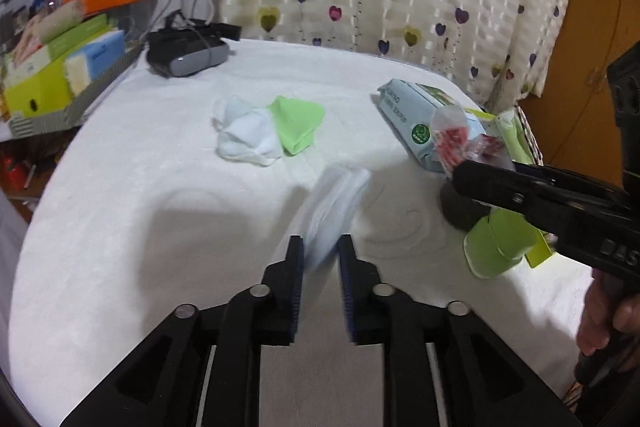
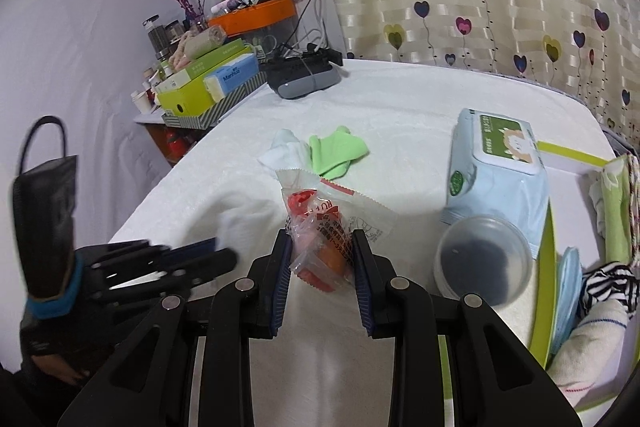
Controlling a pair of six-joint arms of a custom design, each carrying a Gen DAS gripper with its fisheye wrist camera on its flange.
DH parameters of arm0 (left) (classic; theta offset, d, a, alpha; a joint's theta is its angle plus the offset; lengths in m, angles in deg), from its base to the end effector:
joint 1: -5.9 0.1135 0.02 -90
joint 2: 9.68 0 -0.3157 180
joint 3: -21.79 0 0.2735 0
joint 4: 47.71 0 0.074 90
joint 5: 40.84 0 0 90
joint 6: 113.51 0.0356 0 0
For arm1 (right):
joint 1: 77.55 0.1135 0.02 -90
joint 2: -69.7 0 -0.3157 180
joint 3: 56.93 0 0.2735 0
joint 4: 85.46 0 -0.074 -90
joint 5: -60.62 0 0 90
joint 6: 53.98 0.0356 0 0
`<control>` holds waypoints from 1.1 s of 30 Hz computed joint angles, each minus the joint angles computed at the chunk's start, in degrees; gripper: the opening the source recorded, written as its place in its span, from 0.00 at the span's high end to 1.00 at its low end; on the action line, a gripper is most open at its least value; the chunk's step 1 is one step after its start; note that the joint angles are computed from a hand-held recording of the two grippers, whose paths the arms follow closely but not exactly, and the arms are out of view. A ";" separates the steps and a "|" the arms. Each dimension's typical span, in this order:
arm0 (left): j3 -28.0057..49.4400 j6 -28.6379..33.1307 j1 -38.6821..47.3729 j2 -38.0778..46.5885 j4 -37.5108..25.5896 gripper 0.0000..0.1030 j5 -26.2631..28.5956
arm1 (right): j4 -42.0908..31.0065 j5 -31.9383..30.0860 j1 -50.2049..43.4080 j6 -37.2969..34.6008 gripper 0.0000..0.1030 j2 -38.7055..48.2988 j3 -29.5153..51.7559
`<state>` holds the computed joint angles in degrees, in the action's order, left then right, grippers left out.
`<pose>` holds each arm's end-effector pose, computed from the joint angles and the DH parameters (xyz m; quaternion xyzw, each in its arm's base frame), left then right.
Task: Organize soft objects
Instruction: 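Carry the candy bag and white sock over the white box with both grippers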
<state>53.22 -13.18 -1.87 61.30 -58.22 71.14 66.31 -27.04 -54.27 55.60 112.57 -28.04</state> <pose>0.1931 -0.0398 0.1558 0.2094 0.9009 -0.1716 0.3392 0.1247 0.0521 0.1886 -0.0212 0.9139 0.1306 0.3838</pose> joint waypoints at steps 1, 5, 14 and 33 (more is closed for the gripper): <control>-0.05 -0.24 -0.72 1.52 1.75 0.76 -0.92 | 0.03 -0.20 -0.42 -0.12 0.71 -0.07 -0.15; 0.96 0.15 -1.74 7.32 5.76 0.69 -1.09 | 0.76 -1.59 -2.55 -1.27 0.71 0.54 -0.58; 1.80 3.98 -4.06 12.07 7.18 0.52 -0.38 | 1.11 -2.44 -3.55 -2.11 0.71 0.91 -0.54; -4.15 -3.74 -6.21 2.07 8.23 0.84 -2.60 | -5.22 -1.53 -2.42 -2.15 0.71 -8.15 -0.60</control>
<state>49.06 -16.92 -8.08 63.37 -49.99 68.54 61.09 -28.57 -56.69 53.45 104.41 -28.64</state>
